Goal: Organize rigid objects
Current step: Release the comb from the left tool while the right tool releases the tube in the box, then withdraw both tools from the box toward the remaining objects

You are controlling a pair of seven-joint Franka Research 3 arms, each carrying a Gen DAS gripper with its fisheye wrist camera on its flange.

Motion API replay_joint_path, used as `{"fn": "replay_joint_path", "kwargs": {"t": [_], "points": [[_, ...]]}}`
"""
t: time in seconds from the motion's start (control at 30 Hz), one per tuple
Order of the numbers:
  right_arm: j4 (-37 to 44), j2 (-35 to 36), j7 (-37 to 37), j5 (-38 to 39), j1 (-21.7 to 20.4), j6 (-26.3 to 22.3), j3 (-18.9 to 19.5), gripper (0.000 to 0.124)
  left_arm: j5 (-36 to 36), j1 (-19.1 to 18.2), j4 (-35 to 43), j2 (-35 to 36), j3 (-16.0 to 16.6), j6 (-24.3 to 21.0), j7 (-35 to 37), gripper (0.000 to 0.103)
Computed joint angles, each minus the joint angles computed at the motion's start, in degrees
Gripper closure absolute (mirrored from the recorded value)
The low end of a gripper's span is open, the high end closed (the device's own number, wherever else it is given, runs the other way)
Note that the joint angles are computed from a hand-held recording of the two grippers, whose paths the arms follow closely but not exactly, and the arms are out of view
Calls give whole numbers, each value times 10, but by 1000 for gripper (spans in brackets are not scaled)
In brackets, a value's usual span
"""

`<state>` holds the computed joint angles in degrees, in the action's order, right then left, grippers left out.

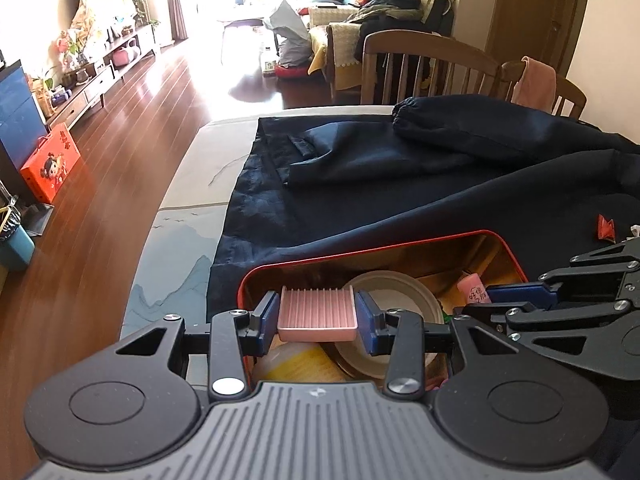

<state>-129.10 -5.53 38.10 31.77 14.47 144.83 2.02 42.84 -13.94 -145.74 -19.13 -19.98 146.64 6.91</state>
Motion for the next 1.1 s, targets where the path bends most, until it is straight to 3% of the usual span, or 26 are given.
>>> {"fn": "replay_joint_path", "kwargs": {"t": [0.13,0.4,0.67,0.83,1.1], "points": [[0,-2,3,-6,-1,-9,0,107,-1,0,3,5,2,3,3,63],[-10,-25,-21,19,-1,-28,-8,87,-9,-7,11,20,3,-4,15,63],[-19,-46,-30,38,-5,-42,-16,83,-20,-18,16,17,-1,-14,17,61],[-27,-63,-35,48,-8,-52,-22,82,-23,-23,13,5,-5,-18,11,52],[-39,-95,-48,71,-10,-69,-34,79,-34,-36,11,-18,-14,-34,11,49]]}}
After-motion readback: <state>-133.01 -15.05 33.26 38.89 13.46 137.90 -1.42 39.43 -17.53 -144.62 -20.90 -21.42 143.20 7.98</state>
